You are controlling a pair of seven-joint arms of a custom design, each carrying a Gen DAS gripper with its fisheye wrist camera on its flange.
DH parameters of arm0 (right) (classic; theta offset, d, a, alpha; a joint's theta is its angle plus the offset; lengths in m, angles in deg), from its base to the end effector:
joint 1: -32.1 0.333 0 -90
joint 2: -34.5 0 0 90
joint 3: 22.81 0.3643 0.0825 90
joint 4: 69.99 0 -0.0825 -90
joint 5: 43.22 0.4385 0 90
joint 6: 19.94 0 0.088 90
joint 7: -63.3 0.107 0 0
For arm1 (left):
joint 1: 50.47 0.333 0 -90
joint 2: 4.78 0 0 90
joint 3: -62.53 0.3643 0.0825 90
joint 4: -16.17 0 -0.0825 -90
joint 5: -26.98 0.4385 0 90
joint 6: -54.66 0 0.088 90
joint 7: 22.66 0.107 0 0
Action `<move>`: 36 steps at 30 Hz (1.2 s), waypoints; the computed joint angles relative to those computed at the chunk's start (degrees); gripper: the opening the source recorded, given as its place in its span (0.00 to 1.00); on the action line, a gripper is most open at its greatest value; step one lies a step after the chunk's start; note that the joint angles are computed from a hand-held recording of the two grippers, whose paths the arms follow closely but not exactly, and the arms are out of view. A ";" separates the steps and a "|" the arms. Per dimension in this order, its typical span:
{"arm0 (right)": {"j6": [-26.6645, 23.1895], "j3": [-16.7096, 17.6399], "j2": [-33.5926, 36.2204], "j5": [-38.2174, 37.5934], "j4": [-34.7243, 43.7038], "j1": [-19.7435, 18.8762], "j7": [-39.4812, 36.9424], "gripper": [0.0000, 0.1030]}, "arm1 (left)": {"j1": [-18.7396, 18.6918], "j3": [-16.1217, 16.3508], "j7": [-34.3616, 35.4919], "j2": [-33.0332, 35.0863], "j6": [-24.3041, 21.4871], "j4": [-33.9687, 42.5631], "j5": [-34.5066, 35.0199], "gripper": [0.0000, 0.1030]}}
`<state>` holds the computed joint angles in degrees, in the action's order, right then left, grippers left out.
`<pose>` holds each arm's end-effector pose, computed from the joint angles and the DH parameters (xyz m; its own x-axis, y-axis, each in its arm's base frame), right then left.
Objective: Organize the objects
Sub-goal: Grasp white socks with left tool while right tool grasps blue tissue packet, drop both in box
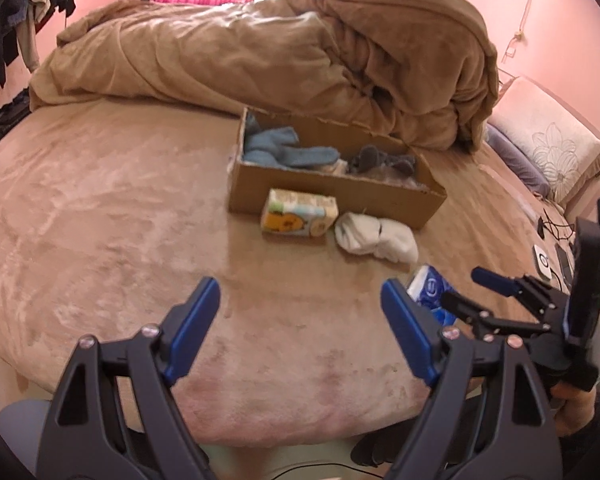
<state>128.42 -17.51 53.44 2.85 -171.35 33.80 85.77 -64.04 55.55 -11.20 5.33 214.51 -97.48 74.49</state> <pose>0.7383 0.0700 0.4433 0.6484 -0.7605 -0.0352 -0.5724 -0.4566 -0.6811 0.6275 -0.2671 0.4567 0.2279 -0.9473 0.2252 -0.6826 -0.3204 -0.6569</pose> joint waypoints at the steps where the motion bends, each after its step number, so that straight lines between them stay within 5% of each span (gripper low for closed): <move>1: 0.27 -0.10 0.42 -0.45 0.02 0.21 0.12 0.66 | 0.15 -0.12 0.46 0.43 0.17 0.15 -0.57 0.81; 13: 3.37 -0.79 4.26 -13.39 1.14 2.91 1.00 0.66 | 0.05 -0.20 8.68 4.62 1.72 2.09 -8.89 0.81; 18: 0.19 -0.23 5.32 -13.83 3.18 1.56 1.72 0.59 | -0.76 0.14 11.12 6.74 1.64 4.43 -10.54 0.81; 29: 3.58 -0.54 6.20 -12.24 5.25 -0.64 4.03 0.54 | -3.09 -0.04 23.76 18.29 0.77 19.54 -15.35 0.81; 36: 4.91 -0.06 6.44 -9.96 6.08 -2.76 4.89 0.54 | -5.71 2.34 26.65 25.58 -5.66 30.06 -17.98 0.80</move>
